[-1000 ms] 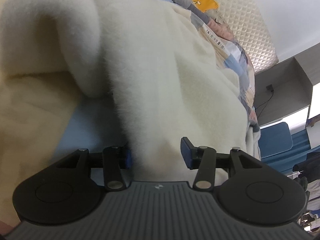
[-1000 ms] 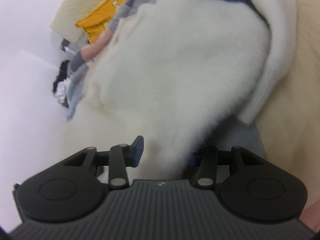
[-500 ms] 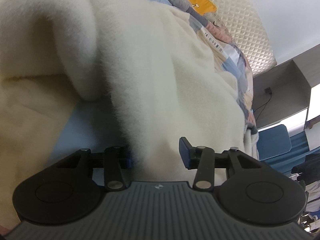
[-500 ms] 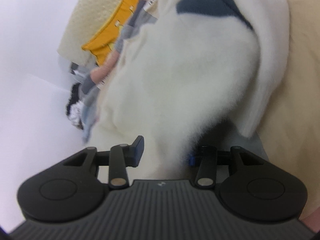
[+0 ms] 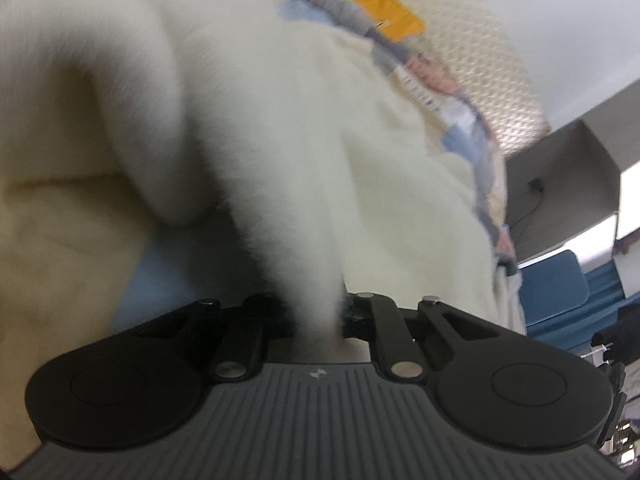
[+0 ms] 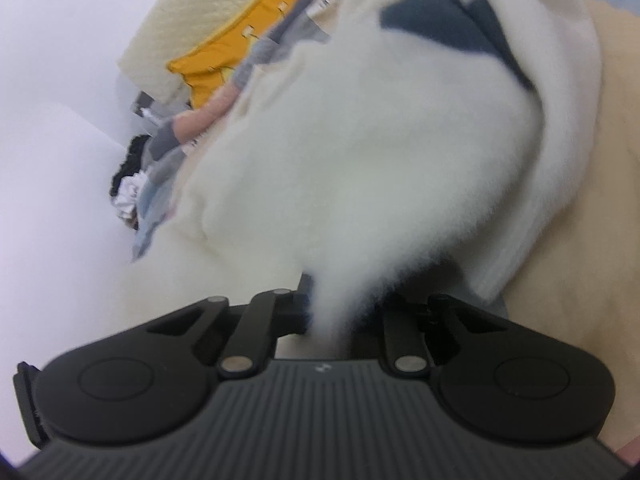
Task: Fold large clothes
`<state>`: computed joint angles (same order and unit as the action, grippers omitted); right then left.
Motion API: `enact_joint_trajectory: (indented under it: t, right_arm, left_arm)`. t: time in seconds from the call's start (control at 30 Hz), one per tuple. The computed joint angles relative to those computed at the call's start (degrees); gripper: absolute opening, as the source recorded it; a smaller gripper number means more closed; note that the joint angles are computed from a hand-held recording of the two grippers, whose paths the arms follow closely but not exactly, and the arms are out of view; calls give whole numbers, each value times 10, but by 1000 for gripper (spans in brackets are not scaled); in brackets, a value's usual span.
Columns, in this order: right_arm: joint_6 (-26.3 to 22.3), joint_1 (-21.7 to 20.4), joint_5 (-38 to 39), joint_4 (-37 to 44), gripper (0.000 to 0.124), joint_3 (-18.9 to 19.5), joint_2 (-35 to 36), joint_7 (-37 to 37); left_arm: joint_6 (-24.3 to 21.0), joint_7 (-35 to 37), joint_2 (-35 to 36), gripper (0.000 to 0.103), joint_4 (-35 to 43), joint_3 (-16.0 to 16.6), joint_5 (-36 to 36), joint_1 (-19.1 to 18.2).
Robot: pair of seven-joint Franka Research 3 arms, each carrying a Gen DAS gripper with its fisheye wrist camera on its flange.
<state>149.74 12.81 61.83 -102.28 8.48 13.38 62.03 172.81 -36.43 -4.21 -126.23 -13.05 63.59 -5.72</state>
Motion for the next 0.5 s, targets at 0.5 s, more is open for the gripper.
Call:
enact_joint_trajectory:
  t: [0.5]
  right_arm:
    - [77,40,268,-76,14,-11,-124,-343]
  left_arm:
    - [-69,-149,-155,12,-45,-46,143,14]
